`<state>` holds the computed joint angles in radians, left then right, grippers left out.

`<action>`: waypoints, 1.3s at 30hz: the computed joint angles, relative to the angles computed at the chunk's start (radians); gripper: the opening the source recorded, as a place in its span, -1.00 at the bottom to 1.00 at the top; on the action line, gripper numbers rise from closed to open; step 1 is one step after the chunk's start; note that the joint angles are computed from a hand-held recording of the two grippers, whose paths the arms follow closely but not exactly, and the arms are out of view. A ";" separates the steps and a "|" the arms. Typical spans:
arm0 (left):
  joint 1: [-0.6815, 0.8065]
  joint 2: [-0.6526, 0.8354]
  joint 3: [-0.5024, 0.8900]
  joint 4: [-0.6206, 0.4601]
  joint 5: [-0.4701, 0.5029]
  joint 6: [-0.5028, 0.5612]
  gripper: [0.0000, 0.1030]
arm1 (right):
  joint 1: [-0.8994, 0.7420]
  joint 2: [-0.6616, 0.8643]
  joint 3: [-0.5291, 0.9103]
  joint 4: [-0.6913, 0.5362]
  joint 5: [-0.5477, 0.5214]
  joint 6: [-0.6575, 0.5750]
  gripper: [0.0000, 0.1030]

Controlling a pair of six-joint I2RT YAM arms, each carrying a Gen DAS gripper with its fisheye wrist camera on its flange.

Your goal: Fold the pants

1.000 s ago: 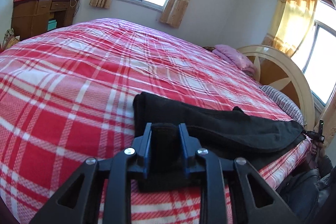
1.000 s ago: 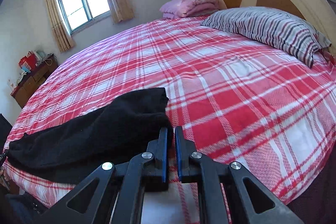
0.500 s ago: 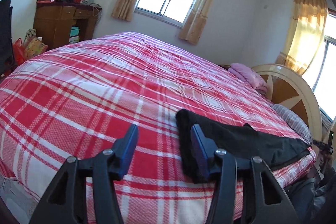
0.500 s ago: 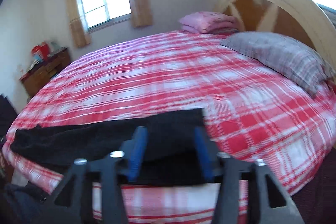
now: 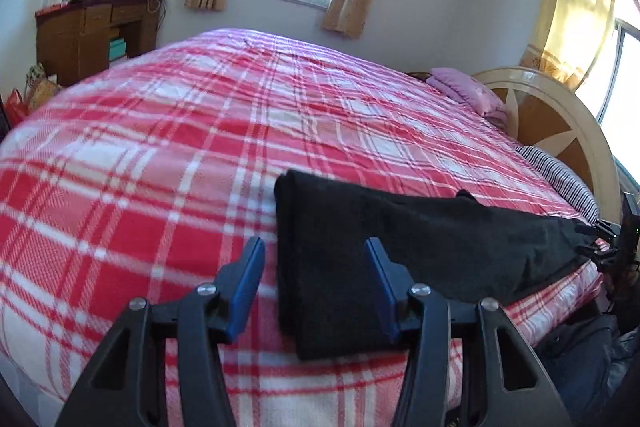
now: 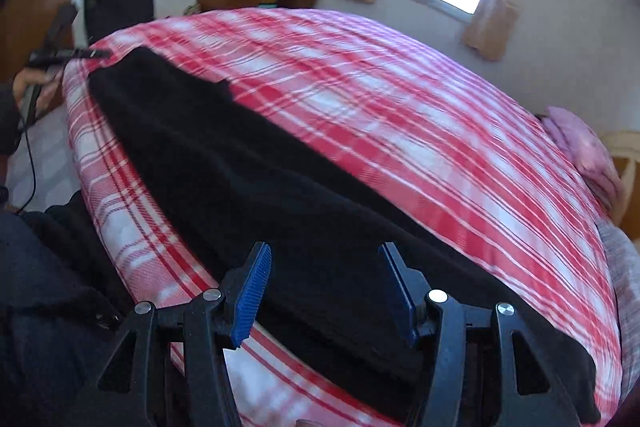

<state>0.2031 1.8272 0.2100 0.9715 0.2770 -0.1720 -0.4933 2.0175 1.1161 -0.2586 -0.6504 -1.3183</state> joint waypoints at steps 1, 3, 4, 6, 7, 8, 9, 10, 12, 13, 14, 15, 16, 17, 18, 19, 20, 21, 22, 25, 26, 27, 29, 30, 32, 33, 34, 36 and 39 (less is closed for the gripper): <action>-0.004 -0.013 0.018 -0.029 -0.005 0.011 0.04 | 0.023 -0.003 -0.025 0.026 0.012 0.002 0.12; -0.015 -0.033 0.072 -0.112 -0.019 0.038 0.04 | 0.059 -0.010 -0.060 0.057 0.025 0.008 0.12; -0.021 -0.029 0.109 -0.163 -0.035 0.047 0.04 | 0.070 -0.008 -0.062 0.056 0.024 0.011 0.12; -0.029 0.009 0.196 -0.256 -0.066 0.043 0.04 | 0.076 -0.013 -0.069 0.048 0.013 0.014 0.12; -0.029 0.033 0.236 -0.293 -0.068 0.040 0.04 | 0.078 -0.017 -0.074 0.048 0.009 0.017 0.12; -0.033 0.047 0.262 -0.320 -0.081 0.036 0.04 | 0.077 -0.020 -0.078 0.047 0.004 0.020 0.12; -0.039 0.061 0.285 -0.339 -0.087 0.033 0.04 | 0.071 -0.025 -0.080 0.039 0.000 0.017 0.12; -0.042 0.073 0.300 -0.350 -0.085 0.031 0.04 | 0.069 -0.024 -0.077 0.034 -0.001 0.018 0.12; -0.051 0.092 0.340 -0.411 -0.099 0.015 -0.21 | 0.065 -0.020 -0.071 0.032 0.000 0.023 0.12; -0.051 0.090 0.340 -0.421 -0.093 0.006 -0.45 | 0.060 -0.016 -0.066 0.029 -0.001 0.023 0.12; -0.057 0.083 0.337 -0.422 -0.114 0.002 -0.65 | 0.056 -0.012 -0.059 0.026 -0.002 0.027 0.12; -0.064 0.080 0.345 -0.437 -0.132 0.002 -0.74 | 0.055 -0.007 -0.052 0.028 -0.001 0.039 0.12; -0.069 0.068 0.346 -0.455 -0.139 0.004 -0.76 | 0.055 -0.001 -0.045 0.031 -0.001 0.052 0.12; -0.072 0.051 0.345 -0.469 -0.145 0.002 -0.76 | 0.056 0.006 -0.038 0.037 0.000 0.071 0.12; -0.071 0.037 0.352 -0.492 -0.144 0.000 -0.77 | 0.057 0.011 -0.034 0.041 0.000 0.086 0.12; -0.068 0.024 0.357 -0.513 -0.139 -0.005 -0.77 | 0.058 0.016 -0.029 0.043 -0.002 0.101 0.12; -0.062 0.017 0.365 -0.529 -0.125 -0.017 -0.78 | 0.060 0.022 -0.024 0.047 -0.003 0.116 0.12; -0.049 0.019 0.382 -0.543 -0.104 -0.037 -0.78 | 0.063 0.026 -0.024 0.051 -0.003 0.125 0.12; -0.032 0.030 0.401 -0.554 -0.081 -0.065 -0.78 | 0.069 0.030 -0.027 0.058 0.000 0.134 0.12; -0.005 0.097 0.461 -0.559 -0.070 -0.103 -0.82 | 0.081 0.030 -0.053 0.091 0.006 0.130 0.12; 0.003 0.133 0.488 -0.565 -0.065 -0.112 -0.82 | 0.084 0.026 -0.069 0.109 0.010 0.126 0.12; 0.010 0.165 0.509 -0.560 -0.055 -0.124 -0.82 | 0.088 0.021 -0.087 0.131 0.017 0.121 0.12; 0.017 0.197 0.514 -0.524 -0.035 -0.136 -0.81 | 0.093 0.011 -0.122 0.166 0.028 0.103 0.12; 0.018 0.197 0.505 -0.507 -0.029 -0.139 -0.81 | 0.095 0.010 -0.130 0.169 0.032 0.092 0.12; 0.015 0.182 0.480 -0.487 -0.029 -0.131 -0.81 | 0.100 0.013 -0.143 0.174 0.042 0.071 0.12; 0.015 0.175 0.469 -0.480 -0.028 -0.129 -0.81 | 0.104 0.014 -0.152 0.187 0.049 0.064 0.12; 0.019 0.168 0.457 -0.472 -0.024 -0.125 -0.80 | 0.110 0.016 -0.166 0.212 0.061 0.058 0.12; 0.028 0.166 0.434 -0.444 -0.014 -0.124 -0.74 | 0.125 0.025 -0.200 0.298 0.095 0.053 0.12; 0.039 0.189 0.419 -0.383 -0.002 -0.137 -0.68 | 0.135 0.044 -0.217 0.360 0.118 0.040 0.11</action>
